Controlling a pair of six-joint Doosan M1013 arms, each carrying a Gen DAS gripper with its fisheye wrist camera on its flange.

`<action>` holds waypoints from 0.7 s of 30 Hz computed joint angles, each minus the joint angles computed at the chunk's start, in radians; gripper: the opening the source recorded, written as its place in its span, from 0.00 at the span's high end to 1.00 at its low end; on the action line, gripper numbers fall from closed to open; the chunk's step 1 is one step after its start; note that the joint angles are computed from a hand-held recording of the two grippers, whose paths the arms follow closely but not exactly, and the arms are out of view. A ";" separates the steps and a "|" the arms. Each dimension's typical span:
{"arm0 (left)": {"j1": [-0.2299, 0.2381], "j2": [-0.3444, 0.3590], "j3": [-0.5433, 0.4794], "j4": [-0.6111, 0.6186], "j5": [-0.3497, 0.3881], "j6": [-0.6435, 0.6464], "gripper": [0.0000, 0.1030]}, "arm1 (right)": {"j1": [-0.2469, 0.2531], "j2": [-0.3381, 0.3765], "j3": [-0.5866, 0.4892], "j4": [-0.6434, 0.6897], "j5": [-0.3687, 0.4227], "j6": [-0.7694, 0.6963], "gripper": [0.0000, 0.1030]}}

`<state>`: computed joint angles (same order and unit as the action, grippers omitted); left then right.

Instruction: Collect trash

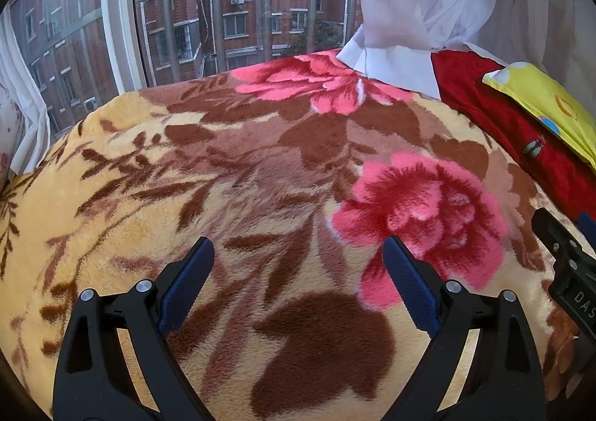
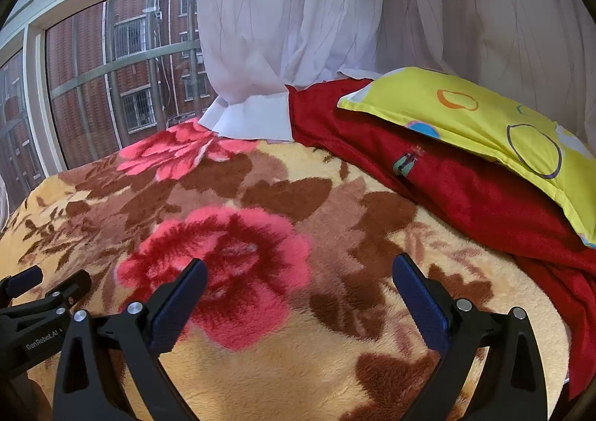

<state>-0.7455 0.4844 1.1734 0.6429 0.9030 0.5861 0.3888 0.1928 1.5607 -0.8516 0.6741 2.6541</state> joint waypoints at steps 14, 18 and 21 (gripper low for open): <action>-0.007 0.002 0.007 0.046 0.006 -0.021 0.13 | 0.004 0.009 -0.006 0.004 0.017 -0.021 0.05; -0.007 -0.001 0.008 0.057 0.012 -0.034 0.13 | 0.004 0.008 -0.006 0.005 0.018 -0.015 0.05; -0.001 -0.002 0.010 0.024 0.001 -0.020 0.13 | 0.003 0.008 -0.005 0.009 0.020 -0.011 0.05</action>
<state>-0.7462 0.4827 1.1832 0.6673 0.9036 0.5660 0.3913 0.2010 1.5554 -0.8426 0.6939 2.6430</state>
